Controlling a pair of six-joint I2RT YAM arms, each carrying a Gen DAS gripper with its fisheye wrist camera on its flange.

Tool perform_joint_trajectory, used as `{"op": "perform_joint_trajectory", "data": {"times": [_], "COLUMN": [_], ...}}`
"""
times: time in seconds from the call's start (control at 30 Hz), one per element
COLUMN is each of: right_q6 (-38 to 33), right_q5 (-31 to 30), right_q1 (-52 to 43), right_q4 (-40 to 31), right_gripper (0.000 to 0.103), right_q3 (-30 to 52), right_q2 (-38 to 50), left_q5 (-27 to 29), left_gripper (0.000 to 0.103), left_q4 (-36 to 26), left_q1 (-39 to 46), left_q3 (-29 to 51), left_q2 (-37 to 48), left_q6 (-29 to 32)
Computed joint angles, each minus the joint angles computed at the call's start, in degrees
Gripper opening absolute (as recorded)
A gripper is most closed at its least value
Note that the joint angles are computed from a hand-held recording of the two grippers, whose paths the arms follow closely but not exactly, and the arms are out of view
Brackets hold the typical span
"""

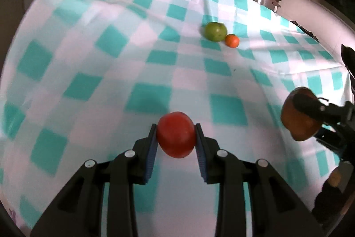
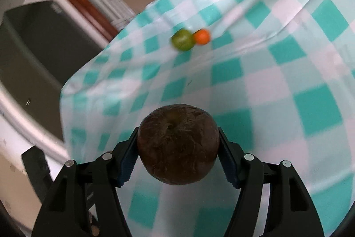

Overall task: Organize fruits
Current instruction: 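Carry the red tomato and brown fruit into the white box and release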

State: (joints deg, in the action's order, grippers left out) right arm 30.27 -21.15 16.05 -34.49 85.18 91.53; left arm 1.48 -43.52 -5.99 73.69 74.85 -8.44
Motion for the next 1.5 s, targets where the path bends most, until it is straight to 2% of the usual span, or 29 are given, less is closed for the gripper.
{"op": "perform_joint_trajectory", "data": {"times": [0.17, 0.43, 0.63, 0.83, 0.97, 1.07, 1.17, 1.27, 1.5], "right_q6": [-2.98, -5.10, -8.00, -12.26, -14.82, -17.20, -20.35, -22.38, -28.02], "right_q5": [1.91, 4.44, 5.41, 7.33, 6.87, 6.22, 6.19, 6.13, 8.24], "right_q1": [6.70, 17.11, 24.68, 32.68, 37.63, 41.53, 45.48, 48.45, 53.95], "right_q4": [-2.90, -4.42, -6.20, -7.81, -9.05, -10.41, -12.95, -16.05, -25.51], "right_gripper": [0.065, 0.065, 0.065, 0.065, 0.065, 0.065, 0.065, 0.065, 0.065], "right_q3": [-0.78, 0.04, 1.82, 5.47, 8.33, 11.07, 14.47, 18.80, 35.43], "right_q2": [-2.73, -2.41, -1.95, 0.15, 1.95, 4.28, 8.06, 13.54, 31.52], "left_q5": [2.52, 7.87, 15.82, 25.94, 34.85, 37.95, 37.67, 34.72, 24.64], "left_gripper": [0.033, 0.033, 0.033, 0.033, 0.033, 0.033, 0.033, 0.033, 0.033], "left_q4": [-2.16, -5.27, -9.24, -14.86, -19.78, -21.79, -20.53, -17.83, -8.47], "left_q1": [6.55, 17.09, 30.09, 48.16, 65.47, 74.36, 80.12, 82.62, 80.12], "left_q3": [-7.73, -13.64, -15.47, -14.92, -13.93, -13.42, -14.03, -15.30, -18.88], "left_q2": [-9.66, -20.17, -25.06, -27.12, -25.95, -23.07, -18.89, -13.61, -1.78], "left_q6": [3.95, 10.82, 17.65, 28.85, 40.29, 47.00, 51.29, 54.12, 57.02]}}
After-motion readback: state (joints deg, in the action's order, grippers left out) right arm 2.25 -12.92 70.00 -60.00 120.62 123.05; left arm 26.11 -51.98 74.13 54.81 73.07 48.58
